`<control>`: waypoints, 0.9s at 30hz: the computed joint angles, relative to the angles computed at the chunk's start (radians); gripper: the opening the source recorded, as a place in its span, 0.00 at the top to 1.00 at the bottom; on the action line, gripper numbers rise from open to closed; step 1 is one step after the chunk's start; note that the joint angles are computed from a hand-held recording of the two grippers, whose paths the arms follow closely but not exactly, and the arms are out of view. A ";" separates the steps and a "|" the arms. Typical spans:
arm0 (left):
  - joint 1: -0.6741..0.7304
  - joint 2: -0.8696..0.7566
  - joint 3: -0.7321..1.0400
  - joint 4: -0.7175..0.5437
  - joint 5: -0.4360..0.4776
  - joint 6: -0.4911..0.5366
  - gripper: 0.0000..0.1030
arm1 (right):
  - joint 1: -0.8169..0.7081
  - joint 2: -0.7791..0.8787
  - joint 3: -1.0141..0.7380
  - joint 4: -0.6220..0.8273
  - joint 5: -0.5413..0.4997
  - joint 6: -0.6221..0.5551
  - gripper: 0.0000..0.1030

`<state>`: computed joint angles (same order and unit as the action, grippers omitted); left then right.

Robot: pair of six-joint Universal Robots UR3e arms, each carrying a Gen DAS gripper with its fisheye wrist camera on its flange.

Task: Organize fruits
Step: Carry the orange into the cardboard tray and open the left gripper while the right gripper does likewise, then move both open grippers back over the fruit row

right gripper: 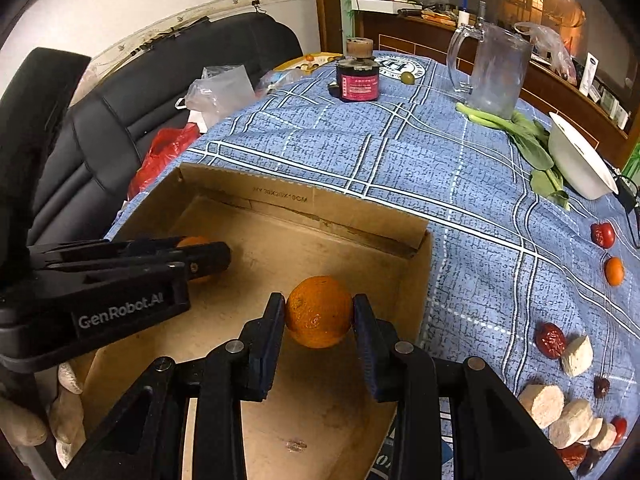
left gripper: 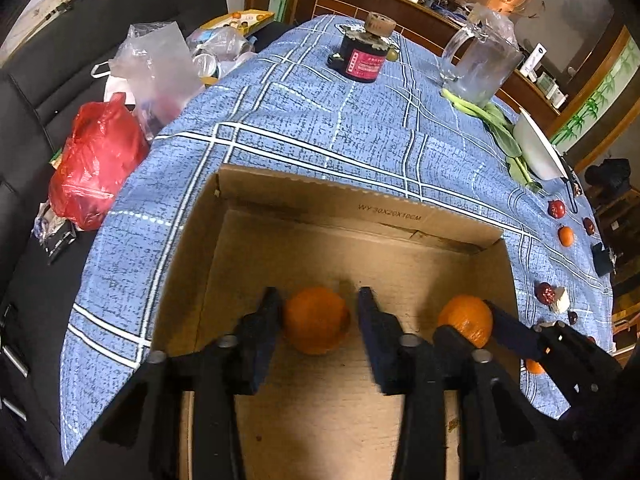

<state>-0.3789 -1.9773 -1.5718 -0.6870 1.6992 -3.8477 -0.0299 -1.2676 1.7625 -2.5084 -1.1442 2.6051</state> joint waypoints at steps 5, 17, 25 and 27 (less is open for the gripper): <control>-0.017 0.084 -0.053 0.032 0.019 -0.034 0.50 | -0.037 -0.097 0.086 -0.031 0.043 -0.022 0.49; -0.275 0.217 -0.027 0.046 0.186 -0.167 0.28 | -0.368 -0.562 0.349 0.233 0.277 -0.247 0.38; -0.474 0.057 0.148 0.065 0.190 -0.232 0.25 | -0.851 -0.880 0.397 0.863 0.396 -0.744 0.36; -0.505 0.005 0.193 0.071 0.176 -0.248 0.25 | -0.982 -0.889 0.373 0.985 0.395 -0.872 0.36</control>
<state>-0.8843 -1.9718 -1.3789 -0.6161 1.8749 -4.0957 -1.0116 -2.1567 2.1360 -1.5232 -0.7495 1.7329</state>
